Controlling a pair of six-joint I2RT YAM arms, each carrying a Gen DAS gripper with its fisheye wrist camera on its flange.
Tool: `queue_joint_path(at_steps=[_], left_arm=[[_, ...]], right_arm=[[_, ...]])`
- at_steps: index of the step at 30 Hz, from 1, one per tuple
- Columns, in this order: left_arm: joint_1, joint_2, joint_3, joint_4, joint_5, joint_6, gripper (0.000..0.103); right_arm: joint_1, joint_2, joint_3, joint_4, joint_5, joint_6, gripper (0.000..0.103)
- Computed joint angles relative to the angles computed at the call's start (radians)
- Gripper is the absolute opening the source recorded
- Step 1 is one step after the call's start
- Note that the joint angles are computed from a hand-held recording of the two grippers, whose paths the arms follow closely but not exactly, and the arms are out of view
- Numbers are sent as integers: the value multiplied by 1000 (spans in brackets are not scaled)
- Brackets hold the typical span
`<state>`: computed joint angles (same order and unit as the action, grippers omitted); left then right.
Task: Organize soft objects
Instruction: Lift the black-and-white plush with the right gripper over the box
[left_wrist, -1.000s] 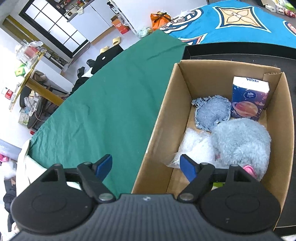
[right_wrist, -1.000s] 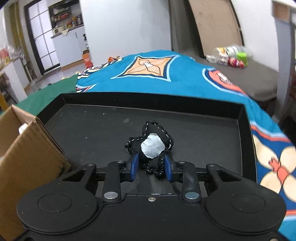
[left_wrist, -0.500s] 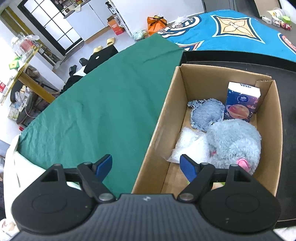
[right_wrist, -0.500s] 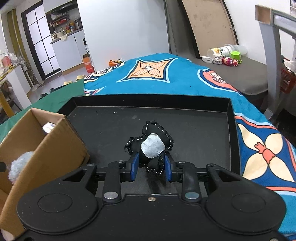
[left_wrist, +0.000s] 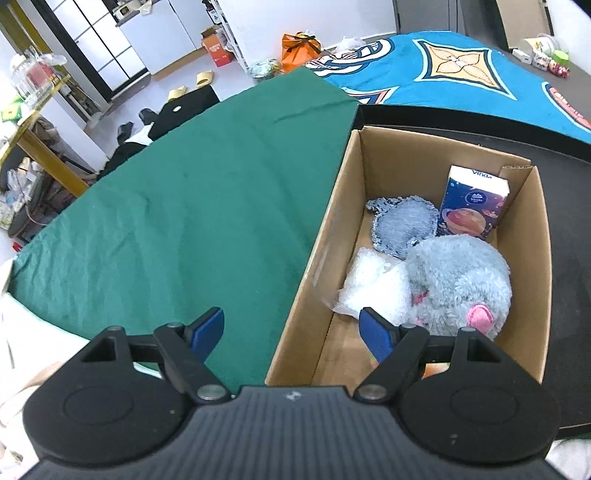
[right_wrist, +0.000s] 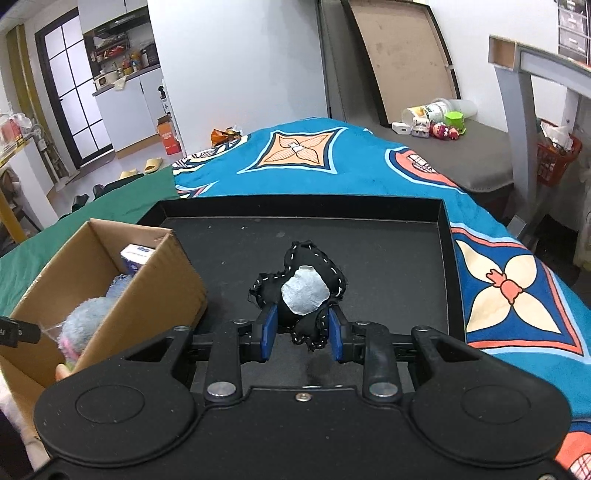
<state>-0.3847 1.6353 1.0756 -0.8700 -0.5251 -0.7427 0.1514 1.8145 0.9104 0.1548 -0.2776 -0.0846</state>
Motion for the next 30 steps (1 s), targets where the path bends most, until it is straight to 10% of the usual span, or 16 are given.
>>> queue_joint_path(at_steps=[30], left_arm=[[142, -281, -247, 241, 237, 119, 73]], right_arm=[[191, -324, -117, -96, 132, 89, 29]])
